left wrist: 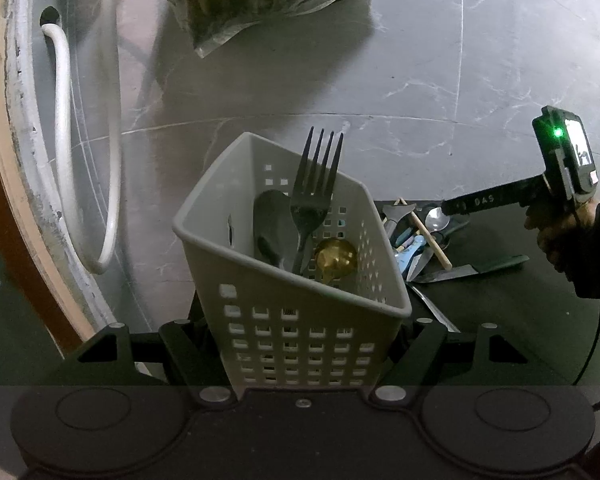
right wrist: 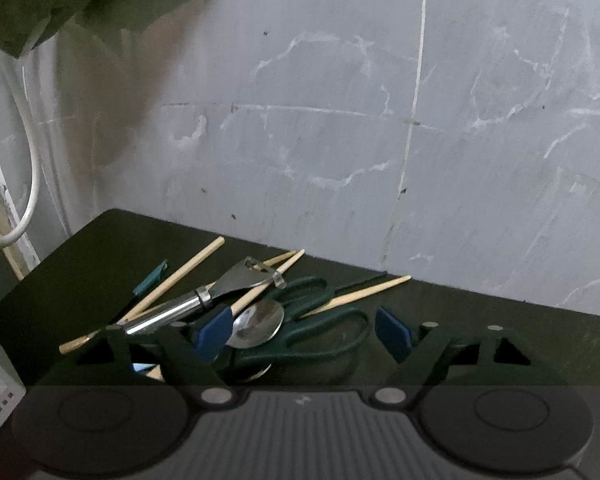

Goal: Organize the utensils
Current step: 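Lower the right tool into the pile and grasp the blue child's spoon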

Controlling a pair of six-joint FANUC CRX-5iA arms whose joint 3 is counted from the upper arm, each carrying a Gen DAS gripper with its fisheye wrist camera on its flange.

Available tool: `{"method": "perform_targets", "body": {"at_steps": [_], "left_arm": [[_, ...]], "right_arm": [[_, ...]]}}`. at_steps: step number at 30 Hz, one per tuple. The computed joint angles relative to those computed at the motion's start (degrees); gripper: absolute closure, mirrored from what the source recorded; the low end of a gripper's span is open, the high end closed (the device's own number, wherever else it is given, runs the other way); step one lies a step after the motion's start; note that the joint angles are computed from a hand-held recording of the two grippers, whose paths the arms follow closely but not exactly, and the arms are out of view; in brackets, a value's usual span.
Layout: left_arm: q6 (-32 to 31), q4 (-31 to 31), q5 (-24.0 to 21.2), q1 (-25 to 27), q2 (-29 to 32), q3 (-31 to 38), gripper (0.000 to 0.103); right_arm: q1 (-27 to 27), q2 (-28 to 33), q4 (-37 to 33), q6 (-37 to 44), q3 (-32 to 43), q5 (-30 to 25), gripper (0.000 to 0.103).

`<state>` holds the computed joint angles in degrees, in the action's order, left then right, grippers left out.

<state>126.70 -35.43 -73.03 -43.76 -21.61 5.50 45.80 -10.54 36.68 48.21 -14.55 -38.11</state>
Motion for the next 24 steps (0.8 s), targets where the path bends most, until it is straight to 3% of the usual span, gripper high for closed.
{"method": "perform_targets", "body": {"at_steps": [9,13,18,24], "left_arm": [[0.0,-0.1,0.1,-0.1,-0.2,-0.3,0.027],[-0.1,0.0,0.1,0.0,-0.3,-0.3,0.027],[-0.2,0.0,0.1,0.0,-0.2,-0.2,0.027],[-0.2,-0.2,-0.1,-0.2,-0.2,-0.1,0.027]], "right_arm": [[-0.1,0.1,-1.5,2.5,-0.1,1.2,0.044],[-0.4,0.7,-1.5,2.5,0.1,2.2,0.045],[-0.5,2.3,-4.8,6.1,2.2,1.6,0.060],[0.0,2.9,-3.9,5.7,2.1,0.9,0.069]]}}
